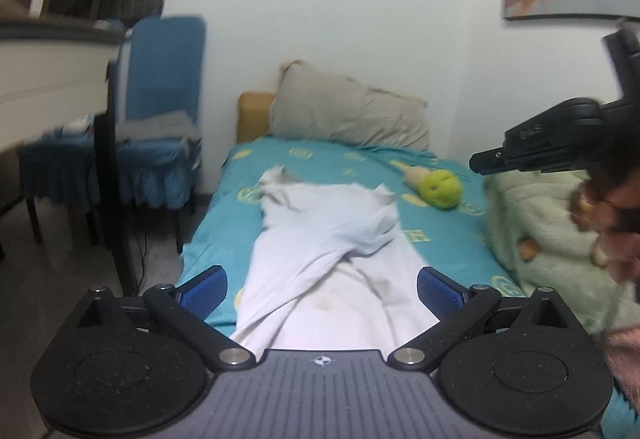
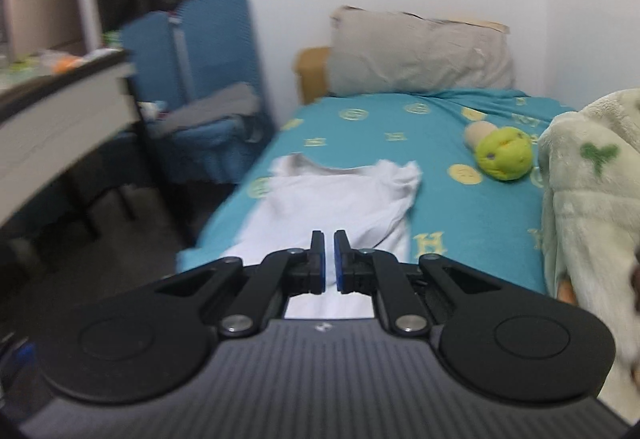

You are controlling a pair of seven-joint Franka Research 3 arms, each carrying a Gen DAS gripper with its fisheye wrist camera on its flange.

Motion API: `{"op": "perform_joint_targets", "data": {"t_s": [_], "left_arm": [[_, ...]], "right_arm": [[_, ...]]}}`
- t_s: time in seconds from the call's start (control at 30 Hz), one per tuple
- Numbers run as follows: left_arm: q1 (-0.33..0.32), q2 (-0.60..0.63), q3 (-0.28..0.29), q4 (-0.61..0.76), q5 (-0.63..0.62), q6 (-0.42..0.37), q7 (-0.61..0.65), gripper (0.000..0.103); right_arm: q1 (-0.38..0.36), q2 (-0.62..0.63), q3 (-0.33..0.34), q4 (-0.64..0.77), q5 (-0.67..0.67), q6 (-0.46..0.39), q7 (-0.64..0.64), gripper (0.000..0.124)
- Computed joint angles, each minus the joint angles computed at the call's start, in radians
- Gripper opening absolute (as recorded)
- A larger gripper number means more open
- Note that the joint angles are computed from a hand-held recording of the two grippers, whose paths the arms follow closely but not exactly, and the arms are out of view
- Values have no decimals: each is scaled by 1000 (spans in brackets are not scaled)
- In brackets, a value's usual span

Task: Fold clothes
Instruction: 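Open the right gripper and withdraw it from the folded shirt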

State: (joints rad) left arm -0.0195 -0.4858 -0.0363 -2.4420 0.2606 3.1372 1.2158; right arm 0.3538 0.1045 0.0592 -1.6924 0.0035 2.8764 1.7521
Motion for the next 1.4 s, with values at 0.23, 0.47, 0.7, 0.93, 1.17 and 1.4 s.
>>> {"op": "perform_joint_targets", "data": {"t_s": [0.23,0.47,0.7,0.93,1.17,1.4], "left_arm": [[-57,-116,4,-52,-4,-78,32,103],[-70,-120,32,-19,-73,-250,29,103],[10,-26,100,106,-265,-514,-122,102],[130,41,79,170,-308,-725,-320,96],[163,54,123,169,-417,-850,-431,88],[164,58,110,177,-441,-886,-427,44]], "right_arm": [[-29,-299,65,-363,-8,156,8,31],[108,-345,-38,-479,248,289,-173,103],[38,-358,11,-516,338,268,-201,103],[17,-339,14,-504,410,209,-165,103],[-17,-330,35,-501,407,153,-114,103],[-8,-327,28,-495,420,121,-112,103]]}}
